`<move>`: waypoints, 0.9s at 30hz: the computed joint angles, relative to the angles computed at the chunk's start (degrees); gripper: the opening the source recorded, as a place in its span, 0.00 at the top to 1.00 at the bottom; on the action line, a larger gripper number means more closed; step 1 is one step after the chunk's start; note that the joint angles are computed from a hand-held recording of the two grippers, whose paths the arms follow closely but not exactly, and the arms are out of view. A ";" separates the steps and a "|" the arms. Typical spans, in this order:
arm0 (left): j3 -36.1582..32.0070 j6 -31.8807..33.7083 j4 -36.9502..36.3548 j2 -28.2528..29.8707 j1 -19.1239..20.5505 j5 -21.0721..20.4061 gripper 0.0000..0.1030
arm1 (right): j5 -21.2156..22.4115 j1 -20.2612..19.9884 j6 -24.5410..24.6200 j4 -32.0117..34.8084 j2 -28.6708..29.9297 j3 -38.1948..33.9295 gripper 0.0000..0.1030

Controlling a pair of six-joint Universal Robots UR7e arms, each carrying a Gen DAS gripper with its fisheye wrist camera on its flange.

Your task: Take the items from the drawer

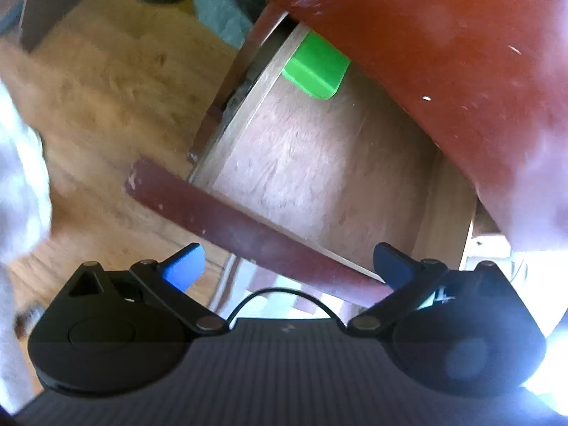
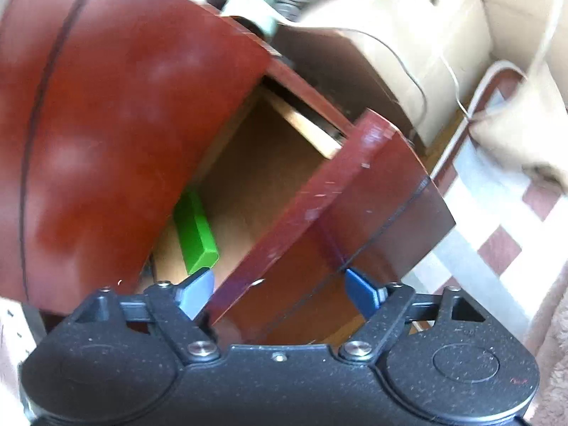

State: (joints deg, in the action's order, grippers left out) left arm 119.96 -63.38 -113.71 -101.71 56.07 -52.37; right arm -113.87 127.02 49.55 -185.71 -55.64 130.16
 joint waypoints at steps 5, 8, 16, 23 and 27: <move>2.40 -0.27 -0.32 -1.47 -0.83 0.72 0.00 | -1.25 0.11 -1.99 4.07 0.24 -1.43 0.12; 3.88 -1.80 0.72 -2.27 -1.08 0.11 0.00 | -1.65 0.31 -1.95 6.78 0.02 -2.03 0.12; 0.84 -4.36 12.64 -2.49 -1.60 -5.50 0.00 | -0.72 1.60 -0.41 26.87 -4.82 -5.40 0.12; 1.44 -7.54 17.19 -4.46 -3.82 -7.32 0.00 | 3.27 0.81 -0.05 23.42 -4.51 -2.86 0.09; 1.70 -8.70 17.88 -4.65 -4.57 -7.27 0.00 | 4.05 -0.23 -0.09 21.42 -3.34 -2.30 0.06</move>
State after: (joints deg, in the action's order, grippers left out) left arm 121.67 -72.08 -95.82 -106.37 51.50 -59.63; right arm -109.82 126.79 49.46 -164.28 -58.98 127.87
